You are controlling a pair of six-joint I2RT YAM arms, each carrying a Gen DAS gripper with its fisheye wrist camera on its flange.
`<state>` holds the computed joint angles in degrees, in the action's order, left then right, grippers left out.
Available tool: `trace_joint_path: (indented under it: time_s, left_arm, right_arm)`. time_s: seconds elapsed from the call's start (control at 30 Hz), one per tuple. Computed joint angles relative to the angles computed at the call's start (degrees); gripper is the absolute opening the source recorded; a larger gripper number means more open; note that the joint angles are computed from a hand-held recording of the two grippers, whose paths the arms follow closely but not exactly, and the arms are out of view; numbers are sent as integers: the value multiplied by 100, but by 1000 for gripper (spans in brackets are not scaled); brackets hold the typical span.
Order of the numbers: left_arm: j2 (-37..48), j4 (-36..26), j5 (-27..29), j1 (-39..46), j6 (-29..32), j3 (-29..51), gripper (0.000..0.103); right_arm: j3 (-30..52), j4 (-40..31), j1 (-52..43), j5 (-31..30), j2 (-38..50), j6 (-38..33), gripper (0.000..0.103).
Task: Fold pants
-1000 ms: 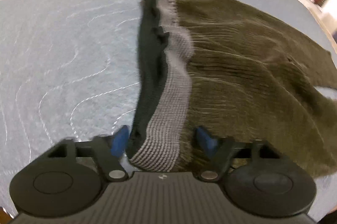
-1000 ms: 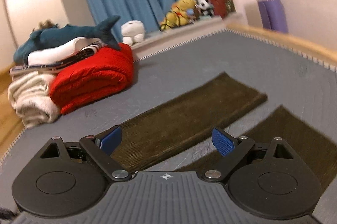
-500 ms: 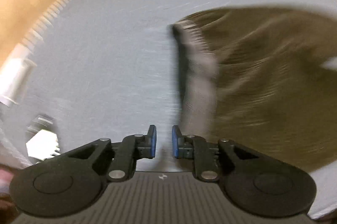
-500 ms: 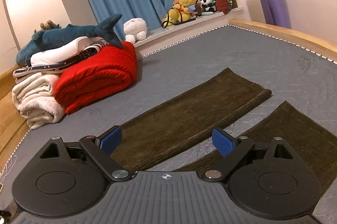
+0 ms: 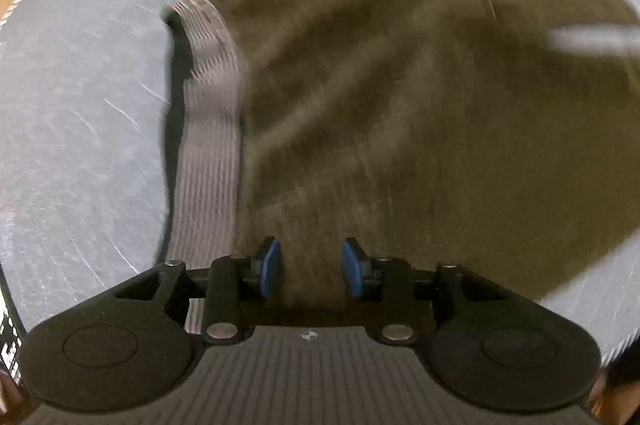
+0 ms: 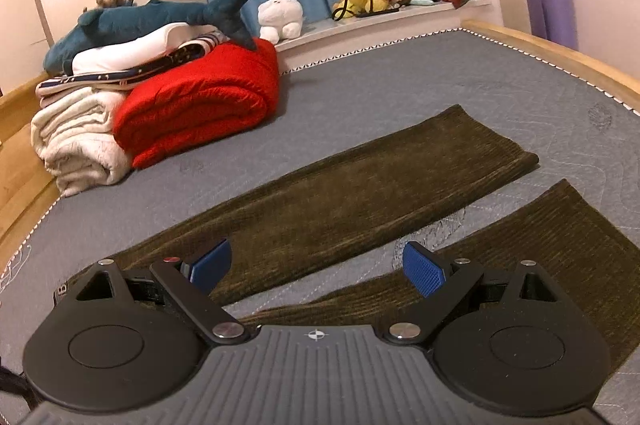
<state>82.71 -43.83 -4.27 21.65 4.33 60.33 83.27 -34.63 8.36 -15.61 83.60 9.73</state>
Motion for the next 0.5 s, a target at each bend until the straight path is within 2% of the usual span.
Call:
trace_joint_path:
  time_s: [0.03,0.13,0.23,0.33,0.4,0.5]
  left_arm:
    - [-113,92,96,48,-249,88,40]
    - [-627,936,330,134,-839,-35,40]
    - [-748,1731,471,175,-1451,-219,40]
    - [-714,2430,200,-24,-1418,-274,40]
    - [-486,2619,-132,-207,-1369,-45,40]
    - [-27,2677,-299,-319,-1399,424,39]
  right_arm:
    - [1,-10,-26,-26,-9,2,93]
    - [1,-33,-107,-91,-25,-5,93]
    - [-21,-26,-146,-85,-22,-75,93]
    - [-48,2,-114,15,8,-174,93]
    - [-64,40,-98,56,34,-241,92]
    - [-141,227,-34,179,37,-328,82]
